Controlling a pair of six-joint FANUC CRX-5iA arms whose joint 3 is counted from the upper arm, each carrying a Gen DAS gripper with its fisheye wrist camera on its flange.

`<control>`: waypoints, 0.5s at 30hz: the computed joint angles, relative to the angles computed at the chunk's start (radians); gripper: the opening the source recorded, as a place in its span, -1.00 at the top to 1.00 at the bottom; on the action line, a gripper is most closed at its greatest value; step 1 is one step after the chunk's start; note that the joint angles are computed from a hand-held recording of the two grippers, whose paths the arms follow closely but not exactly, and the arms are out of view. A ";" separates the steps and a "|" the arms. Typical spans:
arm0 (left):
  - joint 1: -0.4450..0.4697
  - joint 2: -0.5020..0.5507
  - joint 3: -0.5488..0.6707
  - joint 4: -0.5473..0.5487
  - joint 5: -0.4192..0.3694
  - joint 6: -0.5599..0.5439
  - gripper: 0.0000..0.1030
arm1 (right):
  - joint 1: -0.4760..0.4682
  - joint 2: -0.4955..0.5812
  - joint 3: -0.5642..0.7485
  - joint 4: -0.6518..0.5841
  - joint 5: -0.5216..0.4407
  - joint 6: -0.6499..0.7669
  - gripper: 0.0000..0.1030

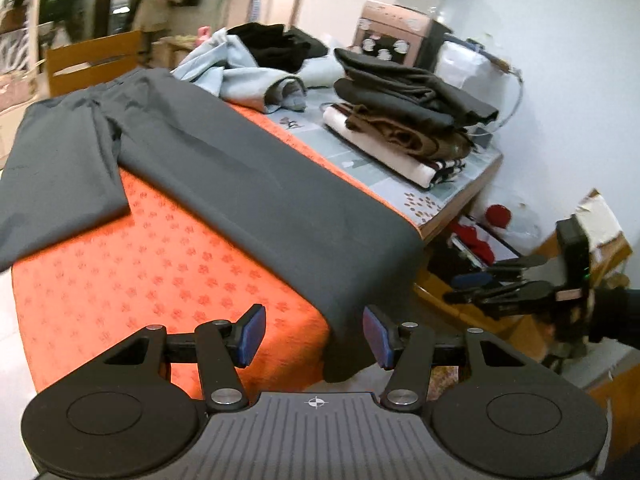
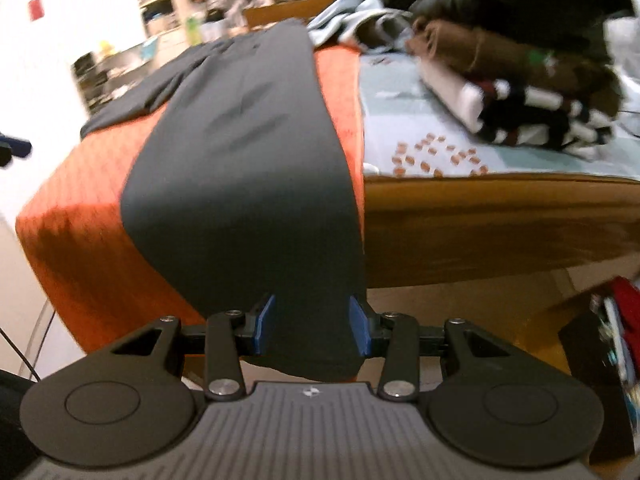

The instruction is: Fold clothes

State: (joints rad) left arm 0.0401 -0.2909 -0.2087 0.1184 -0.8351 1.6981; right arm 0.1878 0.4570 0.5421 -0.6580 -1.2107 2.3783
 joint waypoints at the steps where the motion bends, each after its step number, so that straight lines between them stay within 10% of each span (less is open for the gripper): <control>1: -0.029 0.013 0.024 -0.051 -0.011 0.069 -0.10 | -0.005 0.028 0.023 -0.010 -0.016 0.026 0.10; 15: -0.195 0.162 0.202 -0.311 -0.169 0.389 -0.11 | -0.028 0.369 0.335 -0.103 -0.198 0.179 -0.05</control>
